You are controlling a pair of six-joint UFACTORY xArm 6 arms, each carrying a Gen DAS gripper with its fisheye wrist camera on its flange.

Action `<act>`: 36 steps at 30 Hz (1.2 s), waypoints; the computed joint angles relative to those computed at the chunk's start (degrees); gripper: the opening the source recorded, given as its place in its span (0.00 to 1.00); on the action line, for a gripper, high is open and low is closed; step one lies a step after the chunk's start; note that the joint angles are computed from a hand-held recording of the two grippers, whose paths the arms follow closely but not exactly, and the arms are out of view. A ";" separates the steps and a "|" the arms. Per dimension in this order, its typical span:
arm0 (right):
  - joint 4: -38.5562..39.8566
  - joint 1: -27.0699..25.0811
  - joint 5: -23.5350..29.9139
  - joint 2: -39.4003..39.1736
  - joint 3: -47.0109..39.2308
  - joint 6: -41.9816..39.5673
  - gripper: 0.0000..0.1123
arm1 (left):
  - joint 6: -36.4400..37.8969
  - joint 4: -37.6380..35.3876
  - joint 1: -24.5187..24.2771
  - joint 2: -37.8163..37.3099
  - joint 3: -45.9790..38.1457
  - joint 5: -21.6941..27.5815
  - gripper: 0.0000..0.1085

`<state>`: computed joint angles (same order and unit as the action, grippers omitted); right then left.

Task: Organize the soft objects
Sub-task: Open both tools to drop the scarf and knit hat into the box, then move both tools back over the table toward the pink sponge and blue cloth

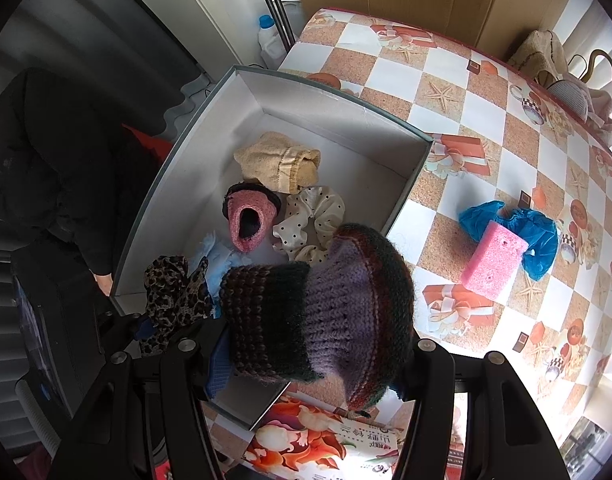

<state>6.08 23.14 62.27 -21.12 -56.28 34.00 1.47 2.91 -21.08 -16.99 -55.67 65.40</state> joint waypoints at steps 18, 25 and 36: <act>1.06 -0.42 -2.58 1.69 -0.78 -1.65 0.57 | 1.47 -1.64 0.73 -0.78 0.99 -1.56 0.57; 0.04 -0.51 -1.20 1.79 -1.67 -1.56 0.73 | -0.15 -1.16 0.53 -2.24 1.94 -4.34 0.82; -1.20 -3.85 1.70 -1.34 -1.29 0.58 0.91 | -1.78 -3.29 1.01 -2.42 0.70 -4.36 0.95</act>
<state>4.89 19.29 63.98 -22.47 -57.57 34.59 -0.31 -0.38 -20.07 -19.41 -54.97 61.04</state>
